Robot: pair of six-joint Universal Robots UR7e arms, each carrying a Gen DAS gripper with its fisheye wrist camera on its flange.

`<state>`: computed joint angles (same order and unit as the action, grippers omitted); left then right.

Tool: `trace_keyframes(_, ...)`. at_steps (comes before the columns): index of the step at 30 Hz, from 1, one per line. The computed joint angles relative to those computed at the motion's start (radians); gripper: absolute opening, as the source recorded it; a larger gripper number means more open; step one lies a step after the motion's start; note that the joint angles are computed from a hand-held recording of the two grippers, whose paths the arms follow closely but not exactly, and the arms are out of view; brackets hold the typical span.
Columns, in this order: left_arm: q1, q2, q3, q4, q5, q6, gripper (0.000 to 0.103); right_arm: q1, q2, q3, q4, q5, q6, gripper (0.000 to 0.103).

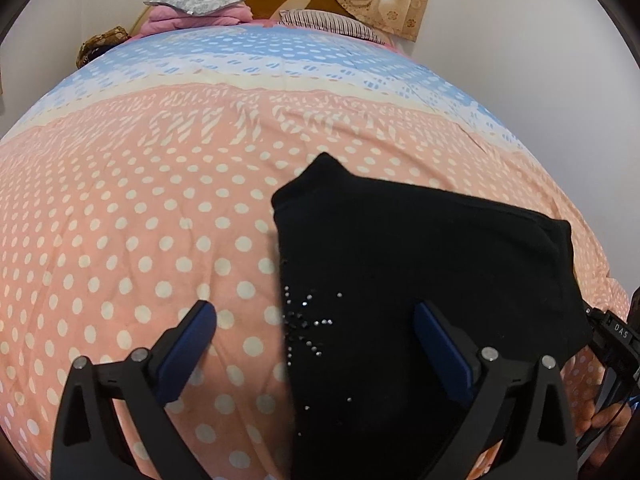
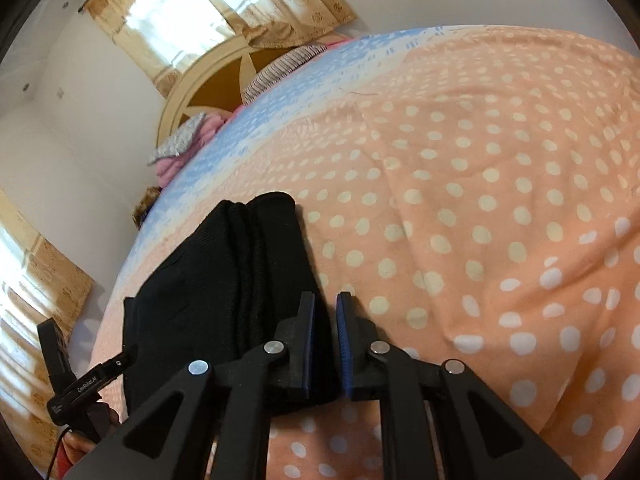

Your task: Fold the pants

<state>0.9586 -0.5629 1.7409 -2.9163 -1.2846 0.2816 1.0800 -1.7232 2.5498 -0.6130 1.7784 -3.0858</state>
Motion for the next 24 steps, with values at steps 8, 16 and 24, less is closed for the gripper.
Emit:
trace_keyframes(8,0.006,-0.017,-0.004,0.028,-0.034,0.002,0.102,0.036,-0.055,0.051,-0.048,-0.001,-0.012,0.102)
trace_keyframes(16,0.005,-0.015,0.001,0.033,-0.041,0.004,0.102,0.106,-0.018,-0.029,0.03,0.049,-0.077,0.102)
trace_keyframes(24,0.023,-0.012,-0.016,0.103,-0.151,0.001,0.08,0.293,0.238,-0.197,0.058,0.394,-0.217,0.071)
